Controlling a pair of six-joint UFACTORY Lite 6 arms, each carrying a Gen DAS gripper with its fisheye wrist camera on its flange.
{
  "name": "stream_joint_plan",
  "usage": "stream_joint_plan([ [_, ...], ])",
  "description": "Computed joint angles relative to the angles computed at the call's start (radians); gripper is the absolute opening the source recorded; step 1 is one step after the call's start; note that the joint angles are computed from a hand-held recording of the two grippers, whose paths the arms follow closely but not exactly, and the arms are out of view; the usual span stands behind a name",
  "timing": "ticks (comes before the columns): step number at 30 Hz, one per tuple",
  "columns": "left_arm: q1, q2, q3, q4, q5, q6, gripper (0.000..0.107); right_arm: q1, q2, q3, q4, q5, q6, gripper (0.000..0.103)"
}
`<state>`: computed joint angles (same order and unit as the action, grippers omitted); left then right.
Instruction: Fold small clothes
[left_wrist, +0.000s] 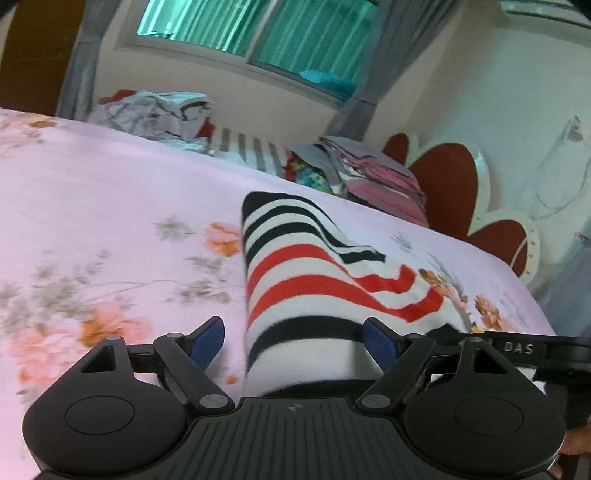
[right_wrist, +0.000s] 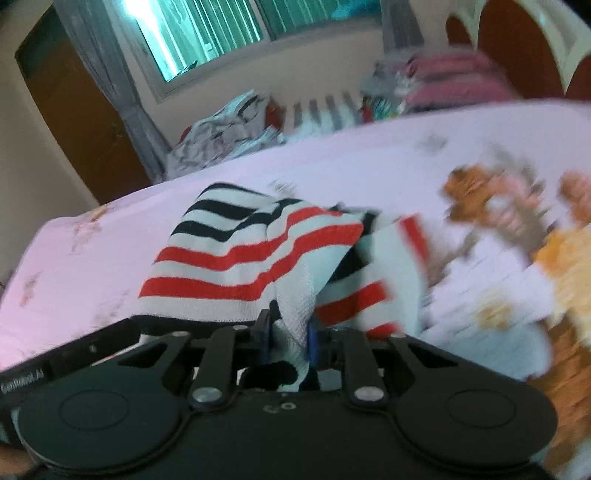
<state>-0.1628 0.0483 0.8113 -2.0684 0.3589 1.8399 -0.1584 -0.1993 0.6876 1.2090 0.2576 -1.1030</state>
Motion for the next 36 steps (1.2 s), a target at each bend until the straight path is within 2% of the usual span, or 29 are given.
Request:
stream_joint_plan([
  [3,-0.056,0.056,0.022,-0.012,-0.026,0.004,0.081,-0.077,0.048,0.011,-0.052,0.037,-0.016,0.019],
  [5,-0.085,0.099,0.029,-0.012,-0.044,0.0,0.081,-0.115,0.101,0.004,0.027,0.059,-0.094,0.02],
  [7,-0.092,0.11,0.009,-0.104,-0.032,0.074,0.081,-0.142,0.096,-0.018,0.107,0.086,-0.164,0.022],
  [12,-0.091,0.117,0.019,-0.066,-0.033,0.039,0.081,-0.227,0.022,-0.045,0.015,0.203,-0.051,0.038],
  [14,-0.084,0.124,0.028,-0.03,-0.028,0.002,0.081,-0.262,-0.03,-0.076,-0.037,0.249,-0.01,0.04],
  [20,-0.066,0.131,0.042,0.049,-0.02,-0.062,0.081,-0.331,-0.189,-0.188,-0.182,0.323,0.081,0.039],
  [22,-0.064,0.132,0.047,0.072,-0.02,-0.084,0.081,-0.352,-0.227,-0.221,-0.202,0.342,0.091,0.035],
  [26,-0.064,0.136,0.056,0.101,-0.023,-0.107,0.081,-0.38,-0.251,-0.262,-0.206,0.355,0.075,0.023],
  [28,-0.066,0.143,0.064,0.123,-0.023,-0.129,0.081,-0.369,-0.214,-0.272,-0.196,0.315,0.054,0.023],
  [31,-0.07,0.145,0.076,0.152,-0.037,-0.157,0.081,-0.373,-0.189,-0.244,-0.222,0.333,0.079,0.024],
  [33,-0.066,0.148,0.089,0.202,-0.039,-0.204,0.081,-0.364,-0.234,-0.236,-0.271,0.332,0.11,0.035],
  [35,-0.062,0.15,0.102,0.255,-0.041,-0.252,0.081,-0.386,-0.251,-0.208,-0.287,0.364,0.116,0.039],
  [36,-0.063,0.149,0.107,0.273,-0.045,-0.264,0.081,-0.393,-0.251,-0.192,-0.284,0.366,0.12,0.048],
])
